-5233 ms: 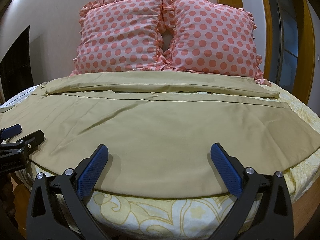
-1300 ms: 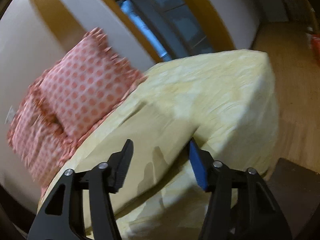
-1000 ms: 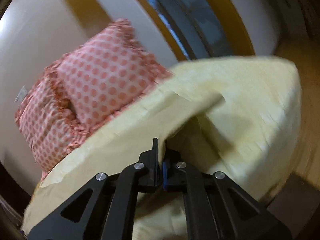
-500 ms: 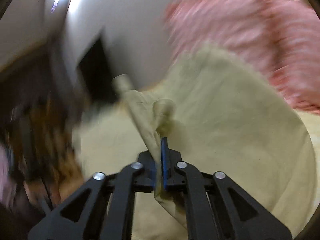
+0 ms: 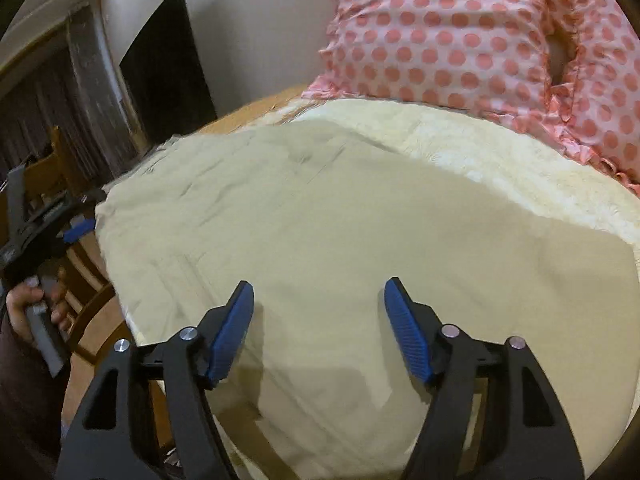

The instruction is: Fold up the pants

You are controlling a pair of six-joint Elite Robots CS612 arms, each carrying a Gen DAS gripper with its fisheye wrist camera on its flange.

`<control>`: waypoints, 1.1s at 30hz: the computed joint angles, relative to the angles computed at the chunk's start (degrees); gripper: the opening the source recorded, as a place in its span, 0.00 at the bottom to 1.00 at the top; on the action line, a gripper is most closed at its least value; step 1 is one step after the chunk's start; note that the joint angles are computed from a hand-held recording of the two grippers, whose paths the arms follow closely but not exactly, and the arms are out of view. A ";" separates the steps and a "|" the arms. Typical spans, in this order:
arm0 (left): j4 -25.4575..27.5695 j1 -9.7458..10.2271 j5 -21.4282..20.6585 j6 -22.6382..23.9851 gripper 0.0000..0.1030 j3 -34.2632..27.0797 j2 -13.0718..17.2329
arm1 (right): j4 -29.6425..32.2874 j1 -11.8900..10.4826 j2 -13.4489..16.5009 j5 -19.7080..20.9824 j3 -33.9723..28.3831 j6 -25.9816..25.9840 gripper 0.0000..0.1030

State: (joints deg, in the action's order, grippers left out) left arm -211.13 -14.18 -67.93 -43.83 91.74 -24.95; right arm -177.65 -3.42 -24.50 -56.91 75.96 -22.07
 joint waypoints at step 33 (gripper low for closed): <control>-2.67 -9.40 -12.54 42.33 0.10 -10.29 -2.15 | -29.43 -10.13 2.17 8.79 3.03 38.48 0.77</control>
State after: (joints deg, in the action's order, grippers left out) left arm -213.79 -23.58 -80.48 -1.50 81.45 -27.10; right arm -207.08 -13.55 -22.33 -48.12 78.98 16.41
